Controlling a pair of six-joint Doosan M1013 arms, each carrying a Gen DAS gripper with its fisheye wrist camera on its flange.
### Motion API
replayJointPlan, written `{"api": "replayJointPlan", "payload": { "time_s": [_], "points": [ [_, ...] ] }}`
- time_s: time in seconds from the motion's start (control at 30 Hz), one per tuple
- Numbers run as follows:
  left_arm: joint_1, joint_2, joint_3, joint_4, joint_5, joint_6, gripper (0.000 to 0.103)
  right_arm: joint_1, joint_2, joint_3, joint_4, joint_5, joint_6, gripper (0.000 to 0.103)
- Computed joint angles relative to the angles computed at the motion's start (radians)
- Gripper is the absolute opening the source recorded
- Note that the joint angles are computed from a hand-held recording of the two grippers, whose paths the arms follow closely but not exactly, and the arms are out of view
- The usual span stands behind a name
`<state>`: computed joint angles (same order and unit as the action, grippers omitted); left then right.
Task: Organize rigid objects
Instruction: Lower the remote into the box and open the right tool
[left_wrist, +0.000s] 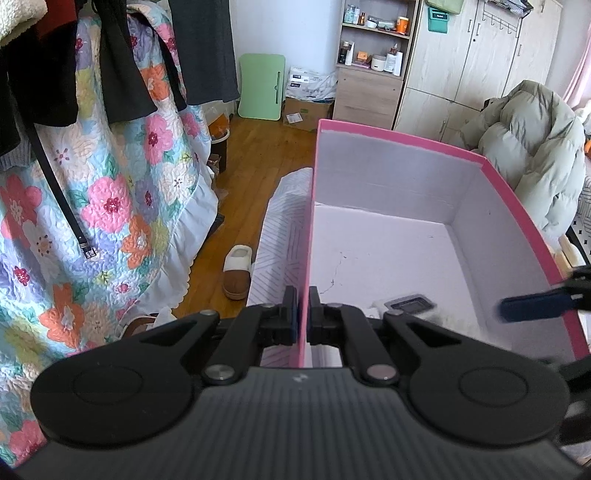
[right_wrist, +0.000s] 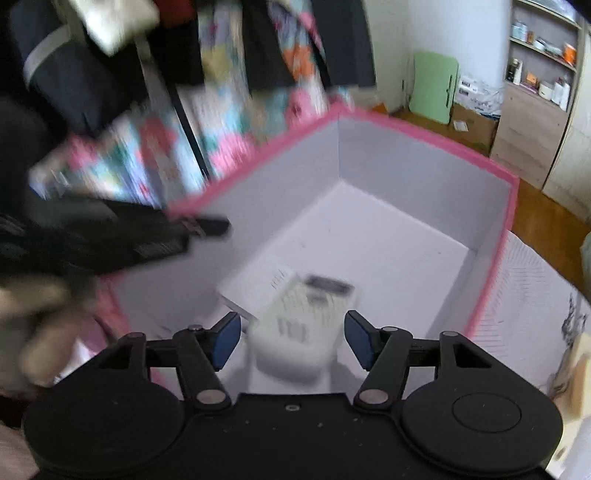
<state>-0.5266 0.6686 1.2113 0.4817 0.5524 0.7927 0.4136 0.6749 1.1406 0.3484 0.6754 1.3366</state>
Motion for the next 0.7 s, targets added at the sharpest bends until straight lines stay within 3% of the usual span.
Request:
{"api": "replayJointPlan", "payload": {
  "time_s": [0.1, 0.2, 0.3, 0.5, 0.7],
  "points": [
    [0.003, 0.0, -0.001, -0.014, 0.001, 0.01, 0.004, -0.028, -0.063, 0.095, 0.152, -0.097, -0.073, 0.068],
    [0.003, 0.003, -0.005, -0.001, 0.009, 0.0, 0.003, -0.049, -0.108, 0.161, 0.133, -0.168, -0.008, 0.068],
    [0.003, 0.006, -0.009, -0.002, 0.012, -0.004, 0.003, -0.068, -0.139, 0.211, -0.055, -0.206, 0.204, 0.068],
    [-0.004, 0.007, -0.009, 0.031, 0.022, -0.031, 0.003, -0.101, -0.16, 0.268, -0.475, -0.194, 0.654, 0.068],
    [-0.006, 0.009, -0.012, 0.044, 0.027, -0.047, 0.003, -0.148, -0.158, 0.293, -0.494, -0.175, 0.76, 0.068]
  ]
}}
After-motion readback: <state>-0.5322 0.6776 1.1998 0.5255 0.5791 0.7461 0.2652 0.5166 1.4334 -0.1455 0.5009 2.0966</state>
